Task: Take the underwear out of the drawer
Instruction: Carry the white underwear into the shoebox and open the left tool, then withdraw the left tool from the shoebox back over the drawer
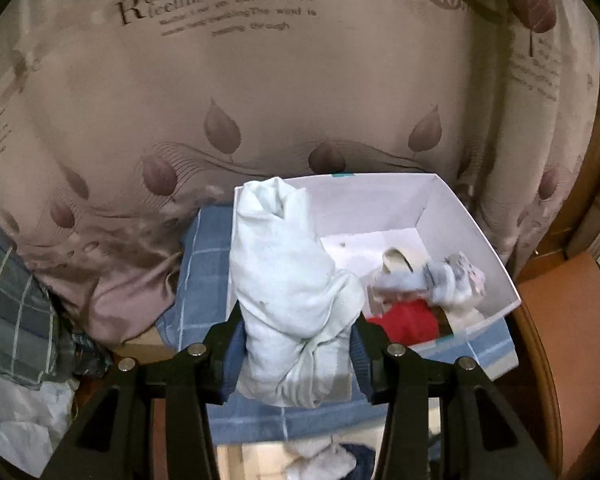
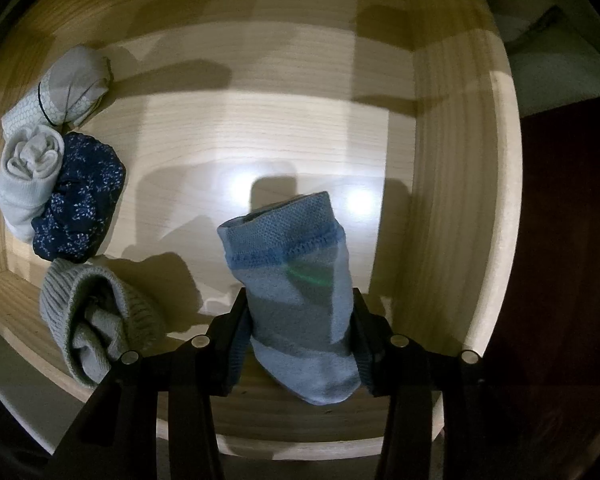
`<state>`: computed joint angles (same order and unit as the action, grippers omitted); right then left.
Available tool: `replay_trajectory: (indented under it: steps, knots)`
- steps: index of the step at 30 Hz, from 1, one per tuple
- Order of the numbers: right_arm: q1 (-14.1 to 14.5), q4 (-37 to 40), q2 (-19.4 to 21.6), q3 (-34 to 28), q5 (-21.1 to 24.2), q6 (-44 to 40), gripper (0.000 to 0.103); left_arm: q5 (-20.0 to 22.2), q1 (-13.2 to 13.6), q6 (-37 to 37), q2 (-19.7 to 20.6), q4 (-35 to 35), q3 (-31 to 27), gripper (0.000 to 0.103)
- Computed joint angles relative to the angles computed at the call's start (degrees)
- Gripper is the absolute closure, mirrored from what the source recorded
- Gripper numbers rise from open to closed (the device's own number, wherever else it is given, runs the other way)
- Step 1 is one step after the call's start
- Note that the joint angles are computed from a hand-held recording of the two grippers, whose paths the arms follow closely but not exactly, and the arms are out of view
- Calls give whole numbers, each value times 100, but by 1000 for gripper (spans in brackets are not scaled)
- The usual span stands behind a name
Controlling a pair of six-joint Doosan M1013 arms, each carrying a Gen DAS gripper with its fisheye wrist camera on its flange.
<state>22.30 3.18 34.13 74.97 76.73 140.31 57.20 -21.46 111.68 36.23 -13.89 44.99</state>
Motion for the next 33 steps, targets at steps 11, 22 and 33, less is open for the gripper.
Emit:
replay_trajectory:
  steps: [11, 22, 33]
  knots:
    - [-62, 65, -70, 31, -6, -98, 59, 718, -123, -436, 623, 392, -773, 51]
    - [-72, 65, -42, -14, 45, -111, 59, 1199, -112, -309, 747, 322, -937, 45]
    - [-72, 47, -97, 55, -127, -41, 62, 578, 46, -145, 117, 141, -106, 45]
